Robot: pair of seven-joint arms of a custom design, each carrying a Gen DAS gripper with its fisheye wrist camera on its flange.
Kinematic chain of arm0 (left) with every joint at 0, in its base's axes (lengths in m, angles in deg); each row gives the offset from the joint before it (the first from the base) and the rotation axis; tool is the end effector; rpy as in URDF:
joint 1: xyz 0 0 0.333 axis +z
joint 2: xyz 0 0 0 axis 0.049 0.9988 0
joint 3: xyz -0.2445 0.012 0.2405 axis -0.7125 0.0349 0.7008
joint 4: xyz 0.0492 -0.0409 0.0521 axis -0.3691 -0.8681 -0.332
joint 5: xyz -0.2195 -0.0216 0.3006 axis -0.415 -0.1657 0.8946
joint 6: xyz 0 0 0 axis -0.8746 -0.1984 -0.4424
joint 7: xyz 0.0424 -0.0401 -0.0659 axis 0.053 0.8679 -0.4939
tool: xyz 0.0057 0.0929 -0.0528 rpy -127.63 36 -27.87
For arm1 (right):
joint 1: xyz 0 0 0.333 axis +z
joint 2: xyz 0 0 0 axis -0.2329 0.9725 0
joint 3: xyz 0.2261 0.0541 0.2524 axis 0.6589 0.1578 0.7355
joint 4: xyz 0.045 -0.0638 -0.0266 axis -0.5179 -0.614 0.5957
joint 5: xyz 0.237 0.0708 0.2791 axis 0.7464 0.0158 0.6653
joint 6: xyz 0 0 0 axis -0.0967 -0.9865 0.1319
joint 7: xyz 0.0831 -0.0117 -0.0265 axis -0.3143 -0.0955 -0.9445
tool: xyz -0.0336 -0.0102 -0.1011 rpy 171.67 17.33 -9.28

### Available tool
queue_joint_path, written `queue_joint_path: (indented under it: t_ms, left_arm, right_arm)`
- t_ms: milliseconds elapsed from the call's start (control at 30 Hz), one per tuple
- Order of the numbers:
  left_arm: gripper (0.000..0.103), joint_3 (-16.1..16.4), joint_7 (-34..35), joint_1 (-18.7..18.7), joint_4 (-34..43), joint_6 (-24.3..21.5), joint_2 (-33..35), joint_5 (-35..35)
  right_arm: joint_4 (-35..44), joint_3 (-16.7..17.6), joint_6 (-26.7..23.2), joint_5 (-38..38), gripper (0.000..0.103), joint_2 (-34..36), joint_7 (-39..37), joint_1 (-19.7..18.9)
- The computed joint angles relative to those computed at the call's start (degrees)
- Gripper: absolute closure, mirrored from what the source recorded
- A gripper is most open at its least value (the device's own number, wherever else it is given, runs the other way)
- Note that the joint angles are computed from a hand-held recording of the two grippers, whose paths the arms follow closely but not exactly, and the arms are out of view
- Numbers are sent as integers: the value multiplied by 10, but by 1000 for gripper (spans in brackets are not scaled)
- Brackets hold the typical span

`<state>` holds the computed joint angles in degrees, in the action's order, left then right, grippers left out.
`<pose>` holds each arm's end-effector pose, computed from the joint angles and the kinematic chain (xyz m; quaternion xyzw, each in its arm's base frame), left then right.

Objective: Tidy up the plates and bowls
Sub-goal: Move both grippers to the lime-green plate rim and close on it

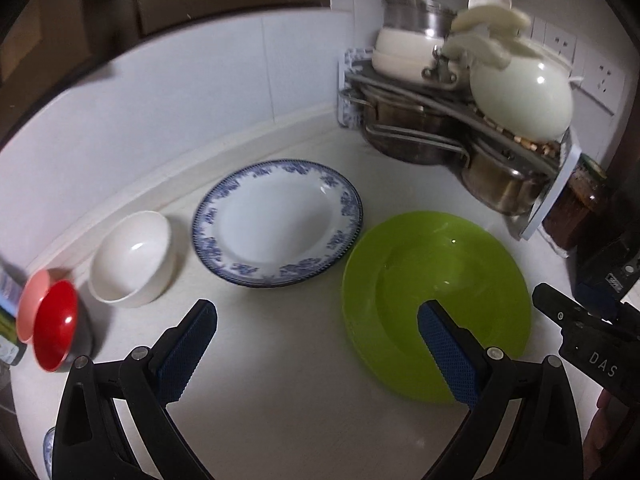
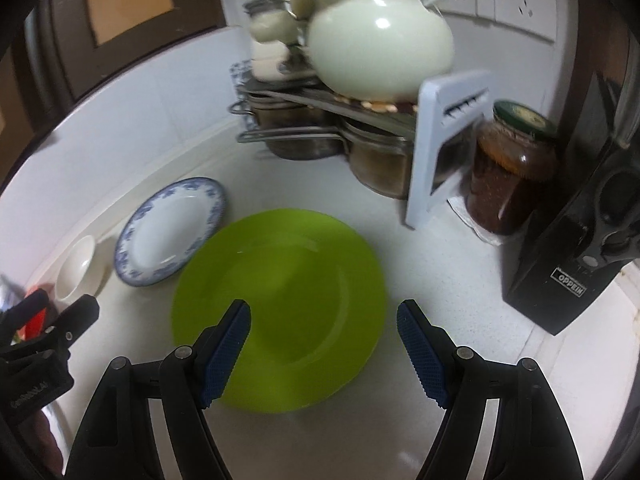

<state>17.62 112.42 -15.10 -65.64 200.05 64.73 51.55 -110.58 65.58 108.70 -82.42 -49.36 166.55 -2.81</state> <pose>0.6242 -0.3096 0.5689 -0.4508 0.8265 -0.2886 0.1744 0.5152 0.1338 0.5493 -0.4108 0.8456 -0.2720 0.2054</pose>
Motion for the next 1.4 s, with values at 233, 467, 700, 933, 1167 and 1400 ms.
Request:
queue_joint_path:
  t_ms: [233, 467, 700, 933, 1167, 1400]
  left_arm:
    - [4, 7, -14, -24, 71, -43, 65, 21]
    - [11, 13, -11, -39, 105, -63, 102, 35]
    - [18, 10, 2, -43, 148, -99, 137, 27]
    - [28, 8, 11, -46, 176, -117, 159, 17]
    - [38, 10, 12, -49, 193, -126, 172, 14]
    - [53, 5, 20, -45, 212, -145, 184, -2]
  right_arm:
    - [-2, -18, 25, 24, 27, 30, -13, -12]
    - [-6, -31, 47, 41, 27, 55, -25, -20]
    - [-12, -39, 66, 56, 28, 68, -39, -25]
    - [-8, -44, 71, 62, 33, 80, -43, -28]
    - [-6, -46, 71, 67, 38, 84, -52, -28]
    - [3, -47, 62, 65, 49, 90, -60, -27]
